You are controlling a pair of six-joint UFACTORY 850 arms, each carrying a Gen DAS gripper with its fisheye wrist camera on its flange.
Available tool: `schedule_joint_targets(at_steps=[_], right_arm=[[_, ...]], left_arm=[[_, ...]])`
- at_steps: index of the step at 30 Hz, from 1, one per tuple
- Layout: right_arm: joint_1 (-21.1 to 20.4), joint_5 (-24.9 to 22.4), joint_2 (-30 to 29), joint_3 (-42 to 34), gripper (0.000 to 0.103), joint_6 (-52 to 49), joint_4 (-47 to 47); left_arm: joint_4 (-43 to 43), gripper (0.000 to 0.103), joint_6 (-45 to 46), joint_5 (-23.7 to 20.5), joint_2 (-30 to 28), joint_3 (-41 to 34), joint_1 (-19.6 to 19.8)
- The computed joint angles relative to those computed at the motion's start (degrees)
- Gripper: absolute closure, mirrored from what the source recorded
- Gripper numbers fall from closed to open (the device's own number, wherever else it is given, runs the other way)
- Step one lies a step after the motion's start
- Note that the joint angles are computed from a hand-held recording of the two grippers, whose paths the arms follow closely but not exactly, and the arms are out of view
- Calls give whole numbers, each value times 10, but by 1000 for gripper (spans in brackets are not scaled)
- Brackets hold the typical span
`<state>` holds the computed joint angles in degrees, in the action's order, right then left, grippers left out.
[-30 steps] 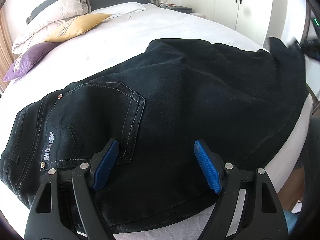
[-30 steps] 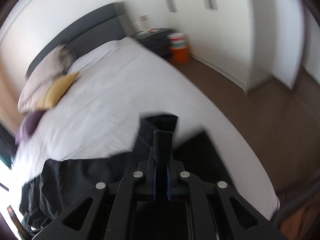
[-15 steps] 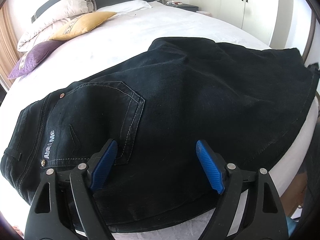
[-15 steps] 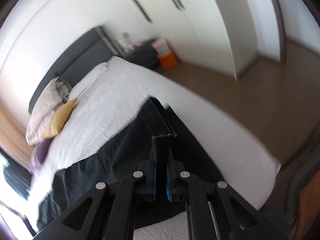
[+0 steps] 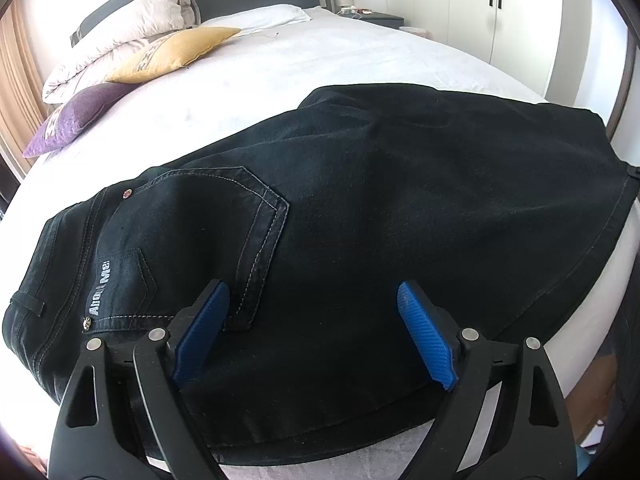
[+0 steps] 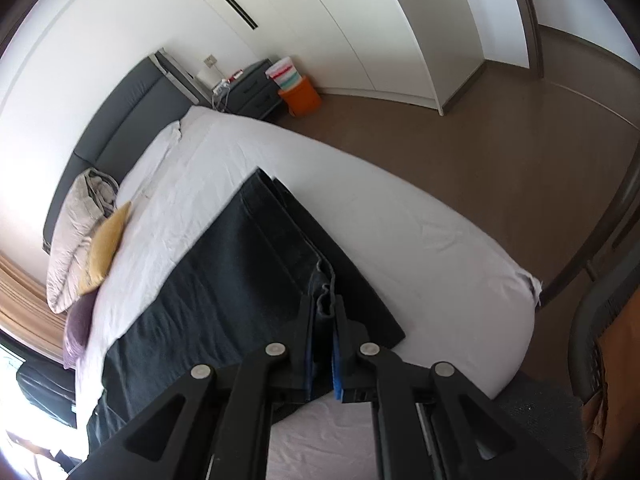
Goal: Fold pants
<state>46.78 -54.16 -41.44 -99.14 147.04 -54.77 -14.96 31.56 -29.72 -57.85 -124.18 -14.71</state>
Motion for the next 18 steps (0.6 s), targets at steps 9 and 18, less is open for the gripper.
schedule_joint_targets(at_steps=[9,18], right_arm=[[-16,75,8,36,97,-73,56],[3,-80,51,48,55,-24,77]], left_arm=[[-9,2,30,38,15,35,-4],[-44,2,65,-25,15,8,9]])
